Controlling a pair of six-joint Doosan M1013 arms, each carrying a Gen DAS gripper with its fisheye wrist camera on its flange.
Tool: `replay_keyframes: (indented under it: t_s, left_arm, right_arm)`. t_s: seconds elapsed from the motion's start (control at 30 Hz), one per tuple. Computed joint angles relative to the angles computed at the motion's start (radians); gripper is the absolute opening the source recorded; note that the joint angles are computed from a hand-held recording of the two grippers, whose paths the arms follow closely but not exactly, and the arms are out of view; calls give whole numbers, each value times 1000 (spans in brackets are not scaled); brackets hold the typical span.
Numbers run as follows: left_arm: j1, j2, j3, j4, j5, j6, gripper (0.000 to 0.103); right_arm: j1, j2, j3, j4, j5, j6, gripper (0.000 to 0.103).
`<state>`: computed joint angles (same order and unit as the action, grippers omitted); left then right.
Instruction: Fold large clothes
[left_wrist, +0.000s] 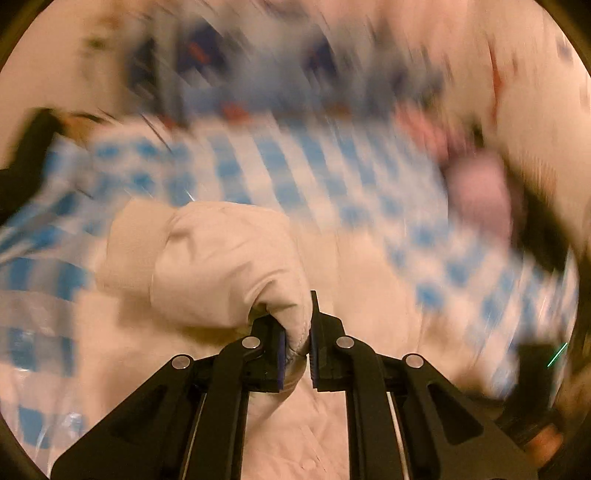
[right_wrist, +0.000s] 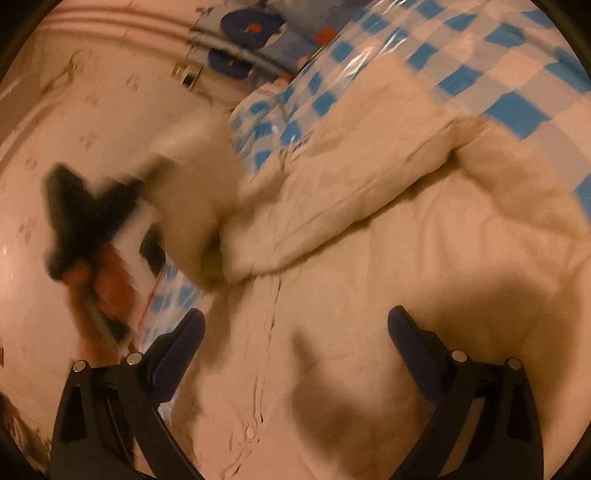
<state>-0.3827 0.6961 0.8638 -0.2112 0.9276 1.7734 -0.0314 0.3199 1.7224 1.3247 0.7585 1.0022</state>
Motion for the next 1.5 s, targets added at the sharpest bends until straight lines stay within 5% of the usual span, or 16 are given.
replay_keyframes:
  t_s: [0.07,0.2,0.33,0.5,0.57,0.67,0.8,0.9,1.03,1.17,1.23,1.33,1.43,1.5]
  left_arm:
    - [-27,66,-44,73,151,18,9]
    - [-55,51,35,150,120,26,14]
    - [-4,6,57,-94,139,153,44]
    - [38,-43,87,-246,73,223,62]
    - [49,-64,102,-256,32,223,70]
    - [75,-90,130,-250,-43,156,75]
    - [116,-95,156,-230,-137,-32,78]
    - [155,-83,177,-287,-163,-116,79]
    - [170,-27,133,-209,-45,-238,79]
    - [157,-64,185,-151,-91,-209,79]
    - [157,-101,236,-167,-161,-181,81]
    - [168,-137,290,-209,-237,-148,87]
    - [183,-106,261,-240,-182,-165,88]
    - [179,-43,183,-153,-55,-236,88]
  right_arm:
    - [-16,-4,6,22,-5,17,95]
    - [-35,-10,15,47,-19,28,95]
    - [-12,-31,-12,-103,-120,57,95]
    - [43,-82,-30,-176,-300,-104,96]
    - [85,-79,-65,-349,-379,-35,96]
    - [150,-16,-191,-740,-363,222,96]
    - [235,139,-418,-1264,-230,562,96]
    - [244,233,-527,-1465,-44,753,96]
    - [156,152,-351,-1401,-118,986,96]
    - [75,40,-153,-1287,-245,1050,96]
    - [38,-10,-68,-1076,-362,941,96]
    - [31,-44,-18,-693,-483,591,96]
    - [64,-21,-75,-544,-462,337,96]
    - [84,60,-187,-707,-284,387,96]
